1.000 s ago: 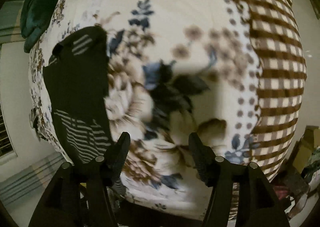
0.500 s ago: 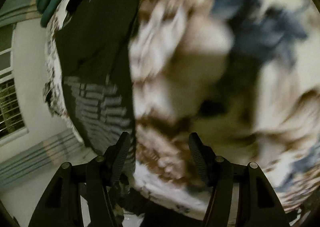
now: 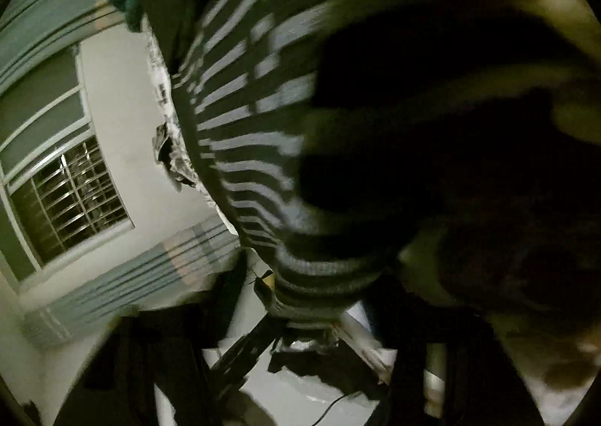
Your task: Fold small clothes
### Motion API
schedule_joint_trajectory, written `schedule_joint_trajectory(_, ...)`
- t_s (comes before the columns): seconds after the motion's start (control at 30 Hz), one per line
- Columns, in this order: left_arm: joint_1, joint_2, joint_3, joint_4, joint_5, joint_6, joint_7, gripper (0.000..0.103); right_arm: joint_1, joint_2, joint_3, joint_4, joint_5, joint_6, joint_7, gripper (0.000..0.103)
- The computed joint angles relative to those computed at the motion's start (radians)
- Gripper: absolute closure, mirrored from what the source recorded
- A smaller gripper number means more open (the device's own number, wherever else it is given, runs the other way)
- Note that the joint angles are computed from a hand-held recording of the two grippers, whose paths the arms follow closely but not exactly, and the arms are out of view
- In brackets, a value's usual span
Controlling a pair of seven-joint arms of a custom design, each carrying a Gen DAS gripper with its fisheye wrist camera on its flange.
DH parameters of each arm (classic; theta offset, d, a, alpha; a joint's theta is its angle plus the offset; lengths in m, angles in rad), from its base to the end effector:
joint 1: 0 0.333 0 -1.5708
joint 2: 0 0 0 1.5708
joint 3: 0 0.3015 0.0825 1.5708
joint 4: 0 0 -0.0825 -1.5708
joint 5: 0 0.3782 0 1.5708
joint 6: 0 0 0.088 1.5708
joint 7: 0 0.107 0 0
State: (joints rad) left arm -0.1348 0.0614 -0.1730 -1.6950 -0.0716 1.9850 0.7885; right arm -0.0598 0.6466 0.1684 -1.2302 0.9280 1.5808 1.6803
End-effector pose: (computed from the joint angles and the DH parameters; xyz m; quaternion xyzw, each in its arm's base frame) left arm 0.5689 -0.1829 0.5566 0.8531 -0.5076 0.1205 0.0111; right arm 0.6905 0.1293 0.4142 -0.5538 0.6628 0.4586 0.2091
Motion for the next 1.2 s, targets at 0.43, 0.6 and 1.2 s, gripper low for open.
schedule_joint_trajectory(0.43, 0.02, -0.125, 0.008, -0.149, 0.03, -0.028, -0.046, 0.061, -0.028, -0.152, -0.091, -0.119, -0.136, -0.147, -0.046, 0.085)
schedule_joint_trajectory(0.6, 0.016, -0.128, 0.002, -0.153, 0.032, -0.01, -0.056, 0.061, -0.001, -0.156, -0.055, -0.243, -0.042, -0.128, -0.118, 0.034)
schedule_joint_trajectory(1.2, 0.024, -0.168, 0.005, -0.203, 0.04, -0.007, -0.075, 0.061, 0.1, -0.256, -0.105, -0.351, -0.121, -0.205, -0.255, 0.043)
